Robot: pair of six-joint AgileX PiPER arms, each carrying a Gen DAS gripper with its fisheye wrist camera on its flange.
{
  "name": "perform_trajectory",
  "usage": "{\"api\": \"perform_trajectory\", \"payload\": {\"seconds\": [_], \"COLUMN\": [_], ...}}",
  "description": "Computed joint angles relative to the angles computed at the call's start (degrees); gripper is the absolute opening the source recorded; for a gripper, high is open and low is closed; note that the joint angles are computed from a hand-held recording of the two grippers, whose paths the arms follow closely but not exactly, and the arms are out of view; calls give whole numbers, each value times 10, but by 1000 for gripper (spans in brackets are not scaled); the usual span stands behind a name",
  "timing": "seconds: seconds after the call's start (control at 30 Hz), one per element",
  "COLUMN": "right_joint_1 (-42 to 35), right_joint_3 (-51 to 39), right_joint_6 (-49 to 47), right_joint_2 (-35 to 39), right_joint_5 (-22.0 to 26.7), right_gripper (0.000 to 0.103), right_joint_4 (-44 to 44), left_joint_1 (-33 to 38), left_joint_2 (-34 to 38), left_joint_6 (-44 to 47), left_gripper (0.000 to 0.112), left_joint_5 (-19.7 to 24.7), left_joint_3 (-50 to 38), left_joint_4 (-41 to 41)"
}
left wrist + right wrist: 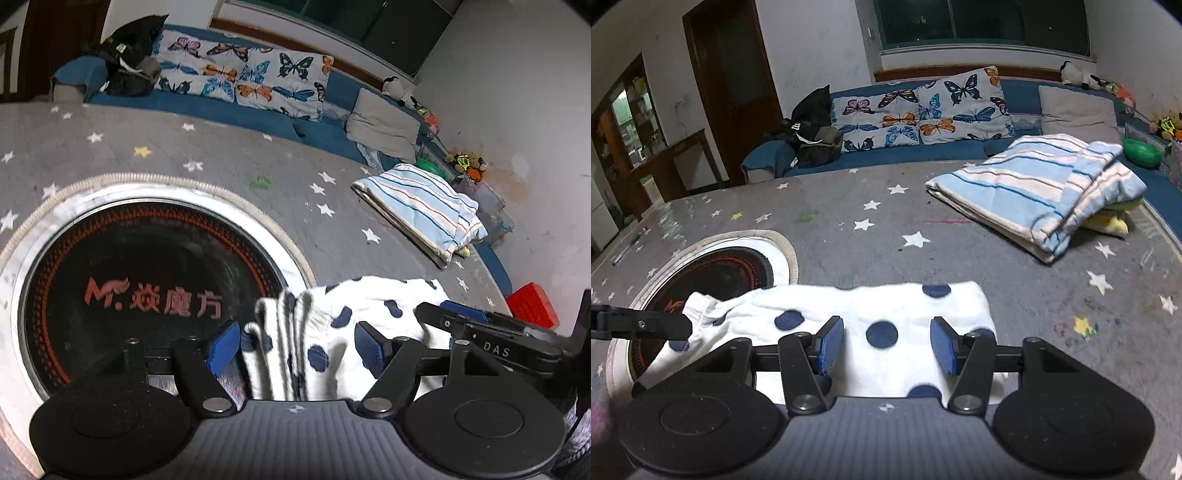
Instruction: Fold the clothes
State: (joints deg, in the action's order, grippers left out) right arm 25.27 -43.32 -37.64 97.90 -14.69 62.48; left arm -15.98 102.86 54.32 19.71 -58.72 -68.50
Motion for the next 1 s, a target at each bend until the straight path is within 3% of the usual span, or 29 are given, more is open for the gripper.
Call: {"api": "perform_trajectory", "payload": {"seconds": [0.2, 0.33, 0.57, 0.73, 0.8, 0.9, 1.0], "right_joint_1": [-15, -26, -33, -18, -9, 7, 25], "right_joint_3": [-65, -93, -98, -59, -33, 8, 42], "right_joint_6": [-189, -210, -130, -113, -76, -18, 24], "right_joint_2": [45, 72, 79, 34, 13, -13, -32], "right_joint_5": [27, 36, 35, 26, 23, 15, 3], "right_gripper": [53, 56, 58, 74, 74, 84, 84], "right_joint_4": [160, 176, 102, 95, 66, 21, -6], "left_joint_1": [-11, -7, -2, -6, -7, -15, -17], "left_joint_2": [35, 62, 84, 71, 63, 51, 42], "left_joint_6": [-35, -72, -95, -92, -89, -86, -74], "left_gripper": [72, 72, 72, 72, 72, 74, 74], "left_joint_5": [-21, -24, -21, -28, -34, -52, -57], "left_joint_3": [-35, -61, -82, -69, -62, -48, -37], "left_joint_4": [52, 91, 114, 116, 115, 119, 112]}}
